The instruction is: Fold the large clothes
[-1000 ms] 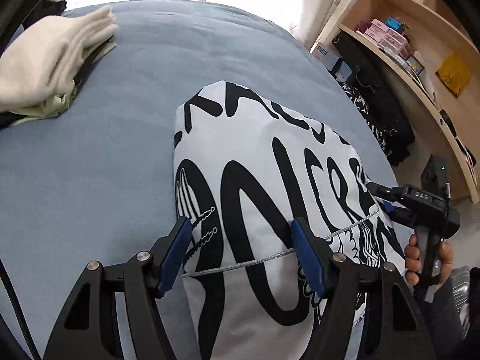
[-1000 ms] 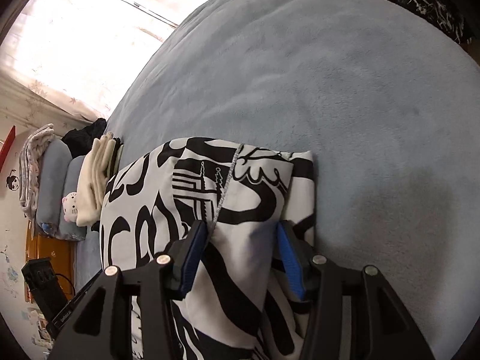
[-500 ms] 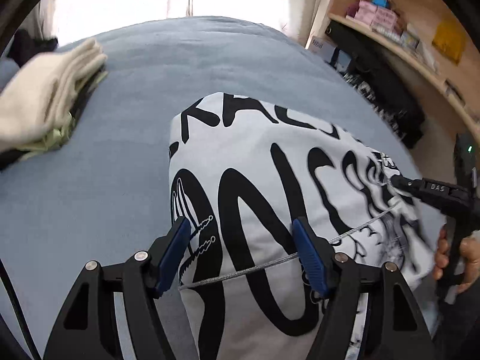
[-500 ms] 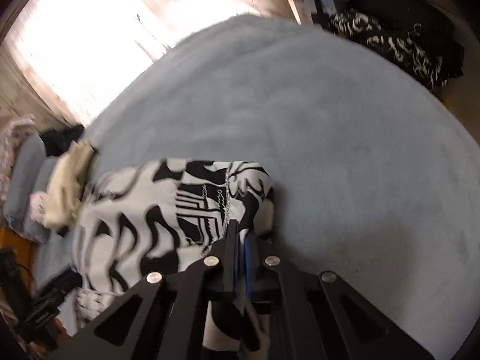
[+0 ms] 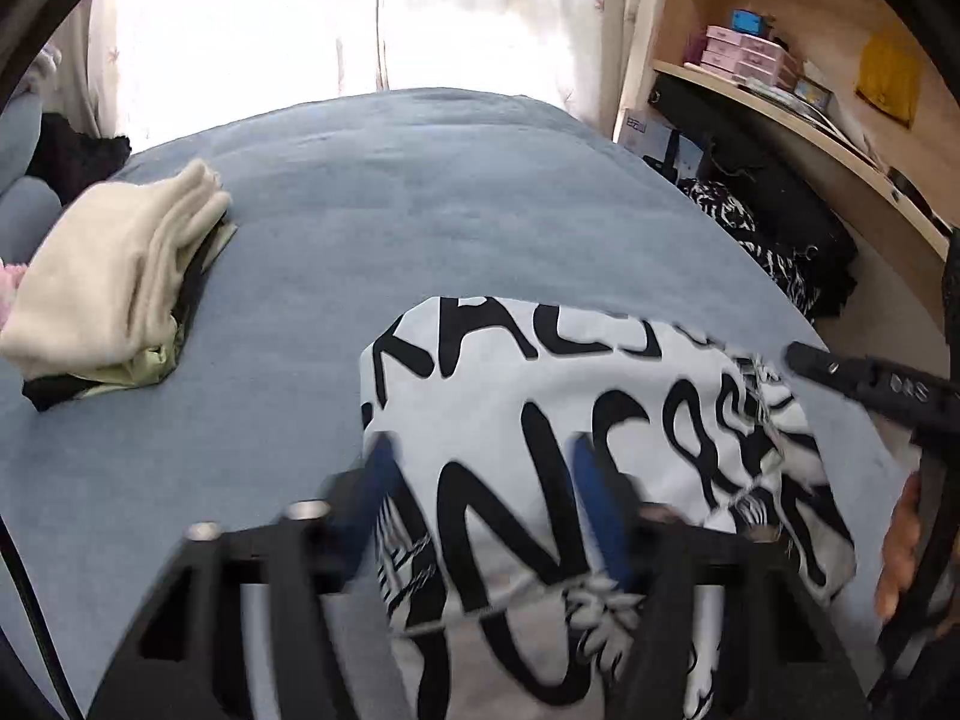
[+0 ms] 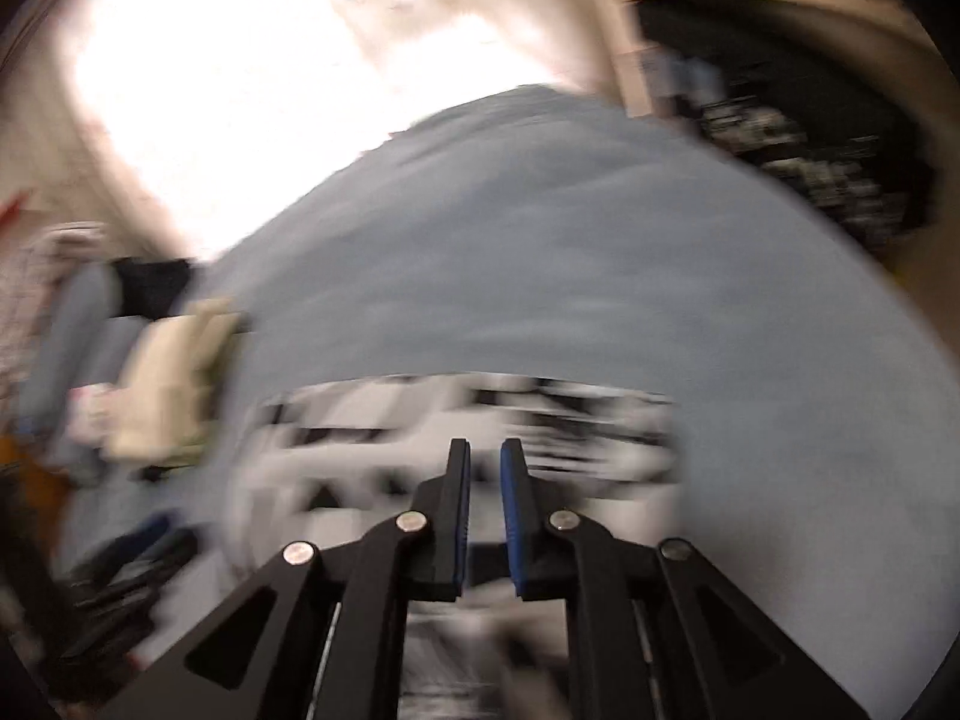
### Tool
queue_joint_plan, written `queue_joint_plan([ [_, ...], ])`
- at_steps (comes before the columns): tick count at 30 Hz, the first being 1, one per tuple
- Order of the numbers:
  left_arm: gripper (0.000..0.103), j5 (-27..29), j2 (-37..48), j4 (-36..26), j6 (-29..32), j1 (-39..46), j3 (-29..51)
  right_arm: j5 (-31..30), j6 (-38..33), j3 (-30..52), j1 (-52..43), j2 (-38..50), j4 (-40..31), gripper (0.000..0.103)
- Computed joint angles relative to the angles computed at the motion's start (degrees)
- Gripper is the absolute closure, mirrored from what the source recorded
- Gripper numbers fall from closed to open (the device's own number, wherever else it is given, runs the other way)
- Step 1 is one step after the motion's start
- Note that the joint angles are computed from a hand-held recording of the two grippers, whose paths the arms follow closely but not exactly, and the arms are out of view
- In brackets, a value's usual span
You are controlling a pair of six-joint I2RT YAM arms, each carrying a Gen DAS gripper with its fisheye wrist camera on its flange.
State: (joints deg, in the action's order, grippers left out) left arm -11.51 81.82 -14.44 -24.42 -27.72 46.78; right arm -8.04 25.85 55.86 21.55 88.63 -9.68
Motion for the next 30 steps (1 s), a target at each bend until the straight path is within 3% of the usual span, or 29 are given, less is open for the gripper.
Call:
queue_joint_plan([
  [2, 0.072, 4.28, 3.58, 0.61, -1.39, 2.06, 1.71, 0.48, 0.65, 2.85, 3.92, 3.36, 1.87, 0.091],
  [4, 0.074, 7.23, 7.05, 2.19, -3.22, 3.62, 2.23, -0.89, 0.09, 5.73, 6.20, 7.43, 3.46, 0.091],
  [7, 0.074, 4.03, 9.33, 6.10, -2.66, 2.57, 1.29, -6.23, 1.18, 12.28, 5.82, 16.80, 0.50, 0.091],
  [10, 0.073, 2.96, 10.88, 8.53, -0.84, 2.12, 0.33, -2.09, -1.12, 13.34, 4.76, 20.51, -0.91, 0.095],
  [15, 0.073, 7.65, 14.92, 12.27, 0.39, 5.56, -0.60, -1.33, -2.26, 6.35, -4.44, 17.23, 1.34, 0.103],
  [16, 0.073, 7.81, 15.12, 12.45, 0.51, 5.74, -0.54, -2.30, -2.69, 5.87, -5.72, 17.00, 1.18, 0.103],
  [18, 0.073, 7.14, 15.37, 12.50, 0.91, 5.51, -0.46, 2.01, -3.42, 5.05, -7.02, 15.80, -1.06, 0.103],
  [20, 0.073, 6.20, 15.38, 12.43, 1.36, 5.19, -0.48, -0.96, -3.83, 4.28, -8.81, 14.74, -1.76, 0.103],
  [23, 0.072, 5.15, 14.52, 11.90, 1.34, 4.75, -0.77, -0.09, -4.67, 3.87, -8.20, 13.25, -3.05, 0.103],
  [30, 0.067, 2.12, 10.36, 2.40, -2.41, 2.51, 1.11, 0.66, -2.37, 1.35, -6.89, 8.09, -4.53, 0.100],
])
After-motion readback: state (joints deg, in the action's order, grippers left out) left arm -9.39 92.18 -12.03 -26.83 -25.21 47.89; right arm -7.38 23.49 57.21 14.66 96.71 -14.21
